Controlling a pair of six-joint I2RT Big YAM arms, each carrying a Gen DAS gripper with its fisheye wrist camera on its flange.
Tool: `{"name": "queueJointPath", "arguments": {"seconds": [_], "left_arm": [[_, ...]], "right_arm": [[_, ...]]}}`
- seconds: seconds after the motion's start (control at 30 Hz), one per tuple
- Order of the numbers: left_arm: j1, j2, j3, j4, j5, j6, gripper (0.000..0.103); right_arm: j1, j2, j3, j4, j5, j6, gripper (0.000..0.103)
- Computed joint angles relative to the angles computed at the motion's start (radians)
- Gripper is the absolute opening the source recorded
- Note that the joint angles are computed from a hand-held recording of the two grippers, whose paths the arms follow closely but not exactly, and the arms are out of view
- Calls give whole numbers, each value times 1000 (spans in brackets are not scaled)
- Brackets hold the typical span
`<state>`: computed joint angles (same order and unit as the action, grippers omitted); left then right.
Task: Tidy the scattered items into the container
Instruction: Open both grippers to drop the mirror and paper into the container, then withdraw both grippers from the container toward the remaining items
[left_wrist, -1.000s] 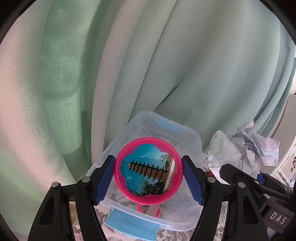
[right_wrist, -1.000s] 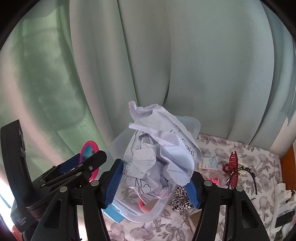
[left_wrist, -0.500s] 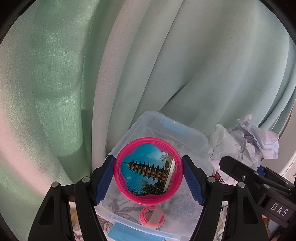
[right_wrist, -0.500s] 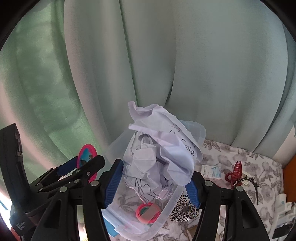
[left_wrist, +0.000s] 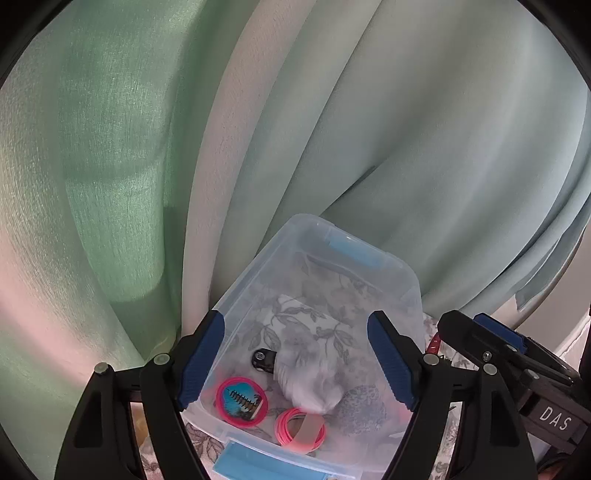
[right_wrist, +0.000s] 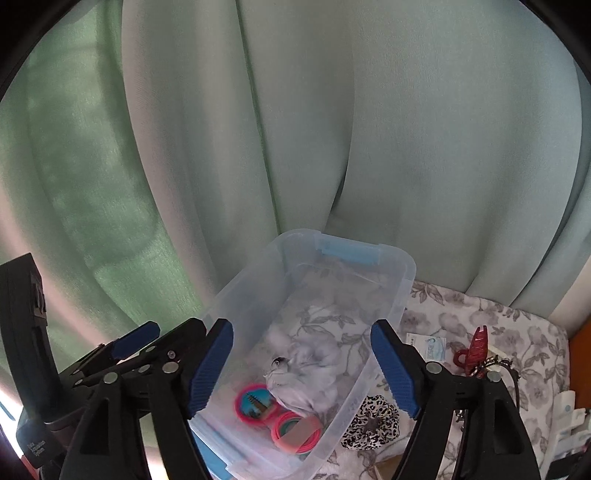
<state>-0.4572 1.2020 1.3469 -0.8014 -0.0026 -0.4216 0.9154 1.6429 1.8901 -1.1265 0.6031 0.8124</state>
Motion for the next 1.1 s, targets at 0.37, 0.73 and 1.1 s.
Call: {"name": "queueJointPath", "arguments": {"seconds": [0.37,0.73,1.1], "left_arm": [[2,-22,8,-24,-10,31,94],[-54,-37,-6,15,-37,58,95],[-144,-70,12,-5,-94,87,95]], "right_arm": [[19,-53,-58,-30,19,63,80],[62,-108,-110,-52,72,140,80],[119,-194,-186,-73,144,245,80]]}}
